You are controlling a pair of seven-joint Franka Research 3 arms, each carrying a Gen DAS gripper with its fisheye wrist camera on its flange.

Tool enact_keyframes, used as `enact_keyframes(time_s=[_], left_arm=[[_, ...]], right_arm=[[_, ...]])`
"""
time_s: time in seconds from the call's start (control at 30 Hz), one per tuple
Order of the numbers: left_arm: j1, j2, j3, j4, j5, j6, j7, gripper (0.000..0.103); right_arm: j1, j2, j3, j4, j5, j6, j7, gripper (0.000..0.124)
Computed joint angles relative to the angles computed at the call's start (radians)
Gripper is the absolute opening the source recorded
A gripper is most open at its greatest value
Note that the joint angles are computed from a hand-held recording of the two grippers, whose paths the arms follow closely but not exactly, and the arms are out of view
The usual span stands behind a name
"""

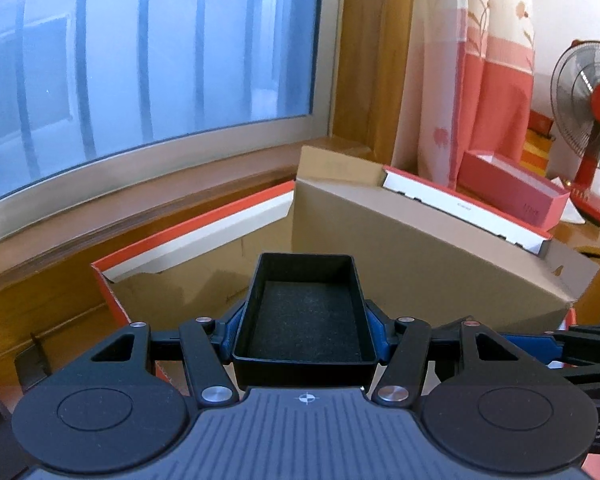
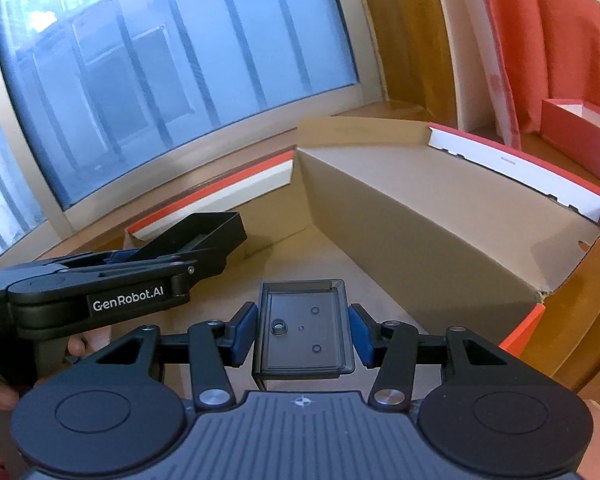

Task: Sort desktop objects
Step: 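Carry the black tray and dark plate with both grippers into the cardboard box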

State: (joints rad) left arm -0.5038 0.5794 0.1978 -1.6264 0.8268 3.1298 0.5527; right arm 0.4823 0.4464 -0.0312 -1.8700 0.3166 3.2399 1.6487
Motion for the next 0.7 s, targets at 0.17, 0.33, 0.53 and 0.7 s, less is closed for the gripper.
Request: enact_keyframes(time_s=[0.17,0.33,0.53,0.7], left_arm=[[0.054,0.017,-0.071,0.023,-0.044,-0.049,0.068,0.059],[0.089,0.028,-0.118,0.035,-0.085,-0.086,0.123,0.059],[0.121,0.04,-0.156,0.043,-0.143,-0.113,0.181,0.059],[0.103,0.043,-0.127,0.044,-0.134,-0.106,0.172,0.063]], right_arm=[[0.028,0.024,-0.039,0.022,0.0,-0.009,0.018,0.052],[0.044,0.059,-0.063,0.058,-0.007,-0.018,0.035,0.052],[-0.02,0.094,0.008,0.104,-0.013,-0.031,0.021,0.052],[-0.063,0.12,0.062,0.144,-0.013,-0.049,-0.004,0.052]])
